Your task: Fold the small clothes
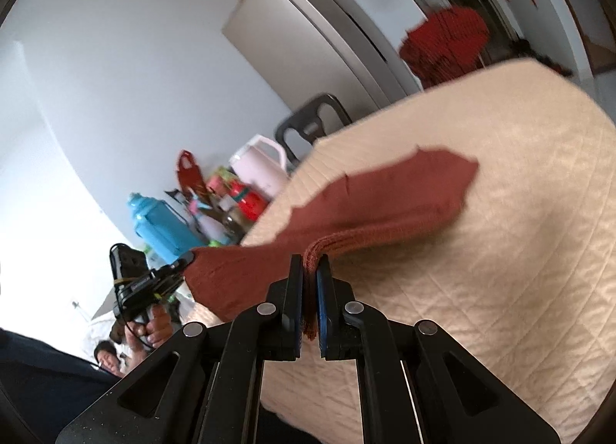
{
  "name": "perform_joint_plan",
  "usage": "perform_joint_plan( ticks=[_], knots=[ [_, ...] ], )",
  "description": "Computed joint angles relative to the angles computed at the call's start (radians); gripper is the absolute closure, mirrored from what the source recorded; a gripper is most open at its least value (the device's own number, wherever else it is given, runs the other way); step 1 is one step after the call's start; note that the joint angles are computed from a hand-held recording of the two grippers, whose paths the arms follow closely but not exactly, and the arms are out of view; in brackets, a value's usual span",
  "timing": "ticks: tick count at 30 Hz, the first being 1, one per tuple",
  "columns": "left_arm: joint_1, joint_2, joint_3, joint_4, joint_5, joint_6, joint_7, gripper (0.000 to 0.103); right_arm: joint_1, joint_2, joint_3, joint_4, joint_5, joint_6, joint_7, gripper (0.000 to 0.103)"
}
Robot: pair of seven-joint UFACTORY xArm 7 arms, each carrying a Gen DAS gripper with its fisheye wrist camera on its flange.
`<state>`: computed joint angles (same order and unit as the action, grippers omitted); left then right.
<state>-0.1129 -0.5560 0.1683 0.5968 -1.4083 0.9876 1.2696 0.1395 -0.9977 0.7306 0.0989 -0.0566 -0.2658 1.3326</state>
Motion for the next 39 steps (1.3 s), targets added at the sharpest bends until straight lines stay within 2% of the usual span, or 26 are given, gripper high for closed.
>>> perform_joint_plan(
  ticks=[3,6,8,12,15,19,23,28,30,35,39],
  knots=[
    [-0.006,0.018,0.003,0.027,-0.047,-0.008,0.019,0.096,-0.045,-0.011,0.005,-0.001,0.001,-0.053,-0.013,0.097],
    [-0.015,0.096,-0.02,0.087,-0.102,-0.031,0.029,0.096,-0.117,0.054,-0.002,-0.004,0.021,-0.151,-0.041,0.097],
    [-0.017,0.166,-0.042,0.139,-0.125,-0.047,0.02,0.096,-0.187,0.152,0.0,0.013,0.039,-0.238,-0.073,0.097],
    [-0.012,0.302,-0.088,0.251,-0.147,-0.076,-0.015,0.096,-0.259,0.333,-0.04,0.051,0.054,-0.362,-0.148,0.097],
    [-0.006,0.397,-0.123,0.338,-0.147,-0.108,-0.05,0.096,-0.267,0.448,-0.099,0.087,0.047,-0.412,-0.202,0.097],
    [0.001,0.504,-0.165,0.445,-0.131,-0.145,-0.088,0.096,-0.241,0.565,-0.212,0.134,0.009,-0.45,-0.26,0.097],
    [0.004,0.623,-0.208,0.559,-0.08,-0.197,-0.166,0.096,-0.207,0.695,-0.338,0.191,-0.046,-0.466,-0.253,0.097],
    [0.0,0.785,-0.264,0.683,0.115,-0.283,-0.391,0.096,-0.152,0.838,-0.474,0.262,-0.123,-0.412,-0.183,0.097],
    [0.002,0.825,-0.285,0.704,0.177,-0.307,-0.451,0.096,-0.13,0.872,-0.522,0.274,-0.159,-0.403,-0.14,0.097],
    [0.032,0.854,-0.333,0.713,0.199,-0.331,-0.482,0.096,-0.088,0.936,-0.632,0.297,-0.237,-0.426,-0.034,0.097],
    [0.035,0.893,-0.344,0.76,0.259,-0.339,-0.583,0.092,-0.073,0.981,-0.699,0.339,-0.323,-0.416,0.082,0.095]
  ],
)
